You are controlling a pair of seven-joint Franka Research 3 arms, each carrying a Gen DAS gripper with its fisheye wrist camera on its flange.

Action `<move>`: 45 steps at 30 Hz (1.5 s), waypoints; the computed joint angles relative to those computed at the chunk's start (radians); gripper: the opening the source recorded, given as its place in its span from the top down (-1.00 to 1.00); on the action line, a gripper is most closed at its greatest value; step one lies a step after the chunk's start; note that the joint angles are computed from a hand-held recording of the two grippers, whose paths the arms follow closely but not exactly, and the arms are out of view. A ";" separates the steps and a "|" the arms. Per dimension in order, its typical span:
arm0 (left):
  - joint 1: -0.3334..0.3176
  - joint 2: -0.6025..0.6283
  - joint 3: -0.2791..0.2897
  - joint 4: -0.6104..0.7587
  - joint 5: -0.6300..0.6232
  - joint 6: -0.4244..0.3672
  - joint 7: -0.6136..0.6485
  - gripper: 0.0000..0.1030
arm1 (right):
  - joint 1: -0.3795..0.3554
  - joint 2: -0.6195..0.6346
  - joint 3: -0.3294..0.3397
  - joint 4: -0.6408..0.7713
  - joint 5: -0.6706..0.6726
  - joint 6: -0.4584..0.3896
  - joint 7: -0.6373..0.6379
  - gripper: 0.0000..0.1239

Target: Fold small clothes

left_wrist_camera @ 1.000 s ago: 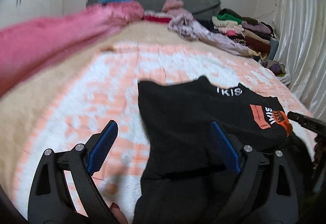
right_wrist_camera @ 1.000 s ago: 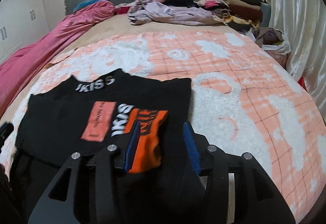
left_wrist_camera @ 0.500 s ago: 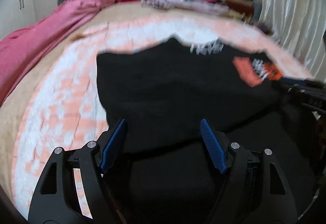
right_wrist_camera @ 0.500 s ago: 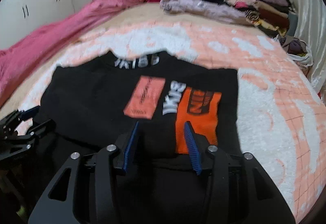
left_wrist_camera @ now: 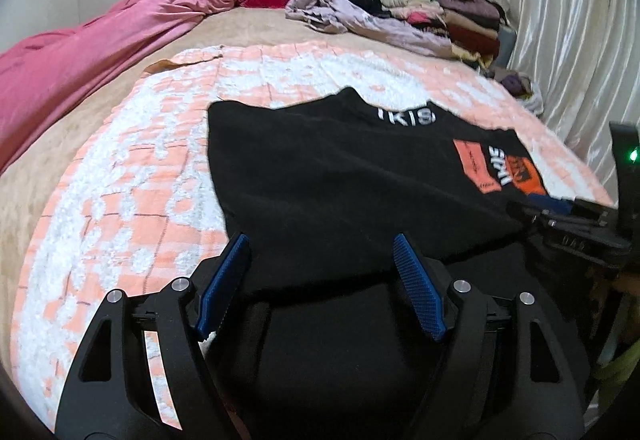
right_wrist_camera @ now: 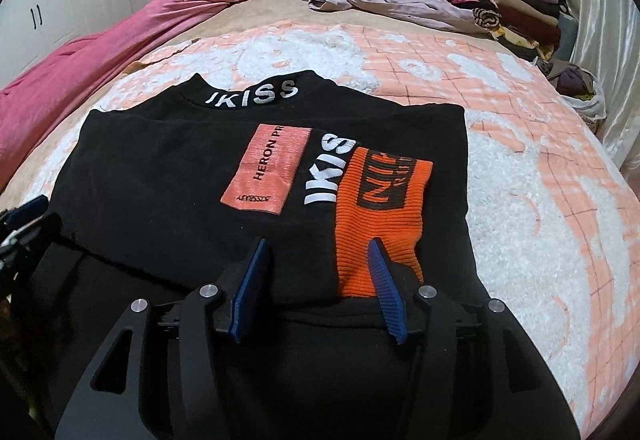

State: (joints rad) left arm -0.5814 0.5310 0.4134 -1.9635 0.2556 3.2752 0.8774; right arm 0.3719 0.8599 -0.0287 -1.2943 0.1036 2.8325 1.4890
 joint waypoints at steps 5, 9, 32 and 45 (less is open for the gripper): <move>-0.084 -0.006 0.092 -0.037 -0.065 0.059 0.004 -0.30 | 0.023 -0.002 -0.028 0.000 -0.017 -0.011 0.033 0.04; -0.081 -0.015 0.082 -0.051 -0.119 0.074 0.043 -0.31 | 0.030 -0.009 -0.036 -0.011 -0.027 -0.008 0.058 0.00; -0.101 -0.016 0.077 -0.058 -0.303 0.077 0.197 -0.54 | 0.005 -0.061 0.021 -0.091 -0.004 0.066 0.020 -0.34; -0.186 -0.007 0.159 -0.068 -0.366 0.073 0.228 -0.67 | 0.026 -0.093 0.013 -0.136 0.033 0.117 -0.008 -0.53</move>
